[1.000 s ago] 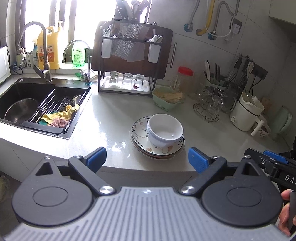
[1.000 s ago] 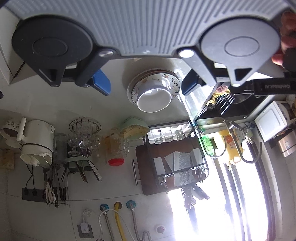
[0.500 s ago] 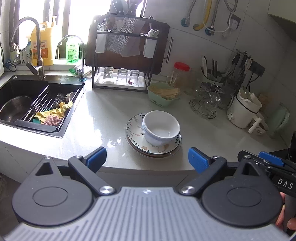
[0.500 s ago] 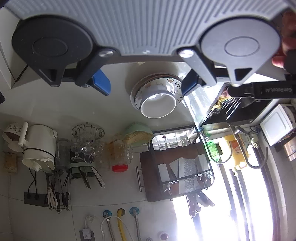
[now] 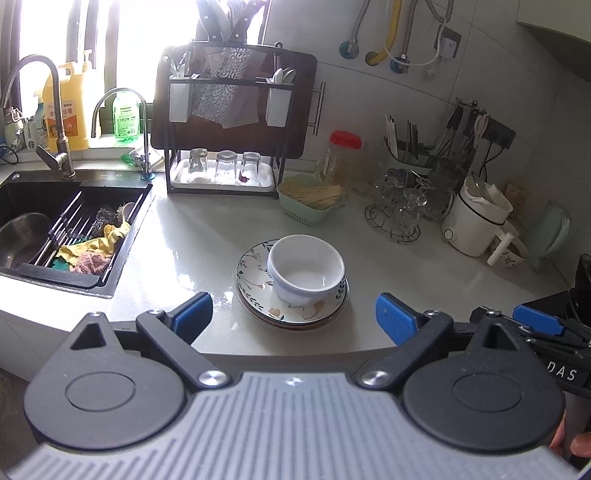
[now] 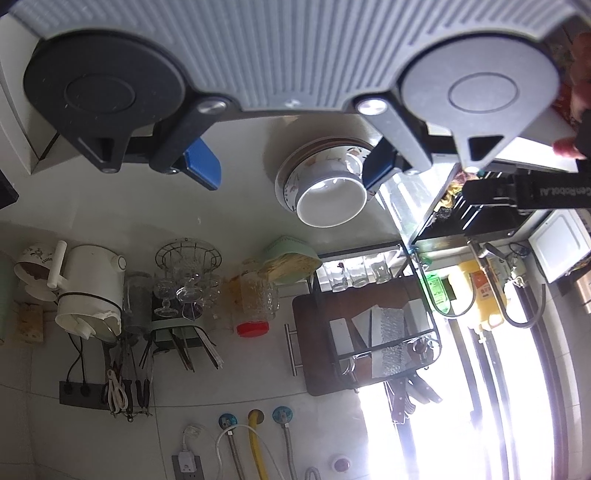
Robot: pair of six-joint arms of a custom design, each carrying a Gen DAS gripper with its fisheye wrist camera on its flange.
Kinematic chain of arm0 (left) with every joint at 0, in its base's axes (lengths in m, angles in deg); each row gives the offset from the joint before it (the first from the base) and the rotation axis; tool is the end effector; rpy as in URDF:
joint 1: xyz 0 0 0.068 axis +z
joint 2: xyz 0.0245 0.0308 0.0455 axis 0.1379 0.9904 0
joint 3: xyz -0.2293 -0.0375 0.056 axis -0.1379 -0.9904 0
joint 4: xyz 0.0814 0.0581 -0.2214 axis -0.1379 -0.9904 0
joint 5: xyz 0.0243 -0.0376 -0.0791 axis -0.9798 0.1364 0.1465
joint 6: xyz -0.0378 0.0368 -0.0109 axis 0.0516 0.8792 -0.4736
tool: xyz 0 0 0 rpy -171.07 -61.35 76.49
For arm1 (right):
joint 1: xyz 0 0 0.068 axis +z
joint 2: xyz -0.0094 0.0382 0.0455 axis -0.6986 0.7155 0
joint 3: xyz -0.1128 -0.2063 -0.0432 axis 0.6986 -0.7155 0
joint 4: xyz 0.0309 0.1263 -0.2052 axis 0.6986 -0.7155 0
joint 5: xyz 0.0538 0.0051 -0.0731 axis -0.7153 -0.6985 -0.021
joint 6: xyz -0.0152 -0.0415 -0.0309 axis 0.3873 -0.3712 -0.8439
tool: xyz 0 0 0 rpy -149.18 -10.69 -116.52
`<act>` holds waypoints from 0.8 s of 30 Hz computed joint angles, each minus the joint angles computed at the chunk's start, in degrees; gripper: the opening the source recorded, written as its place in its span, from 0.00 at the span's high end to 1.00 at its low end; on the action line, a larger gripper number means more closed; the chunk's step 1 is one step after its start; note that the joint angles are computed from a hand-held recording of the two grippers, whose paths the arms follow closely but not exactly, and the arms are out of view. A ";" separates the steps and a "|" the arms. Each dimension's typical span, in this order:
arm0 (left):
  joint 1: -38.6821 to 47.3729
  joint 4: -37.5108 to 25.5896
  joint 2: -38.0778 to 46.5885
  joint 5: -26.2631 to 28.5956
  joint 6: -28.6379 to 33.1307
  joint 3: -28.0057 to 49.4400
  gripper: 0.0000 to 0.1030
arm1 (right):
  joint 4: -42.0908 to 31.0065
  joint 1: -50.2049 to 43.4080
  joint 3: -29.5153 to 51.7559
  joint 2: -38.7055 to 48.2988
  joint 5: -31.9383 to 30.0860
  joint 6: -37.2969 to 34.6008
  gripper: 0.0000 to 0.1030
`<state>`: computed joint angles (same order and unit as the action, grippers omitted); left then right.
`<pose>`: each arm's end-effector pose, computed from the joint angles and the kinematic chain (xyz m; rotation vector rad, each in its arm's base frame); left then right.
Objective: Organize plates and bowls
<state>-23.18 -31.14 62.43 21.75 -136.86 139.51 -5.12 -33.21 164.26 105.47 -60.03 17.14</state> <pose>0.2350 -0.1153 0.2771 -0.6601 2.1298 0.1024 0.3474 0.0850 0.2690 -0.5772 2.0834 0.5822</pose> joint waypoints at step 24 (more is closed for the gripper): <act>3.68 4.22 2.87 5.98 5.32 0.52 0.06 | 0.35 -0.98 1.34 2.47 0.99 2.21 0.18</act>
<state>-19.50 -26.92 65.31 27.74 -131.54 140.03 -4.77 -34.19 165.60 107.94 -59.05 19.35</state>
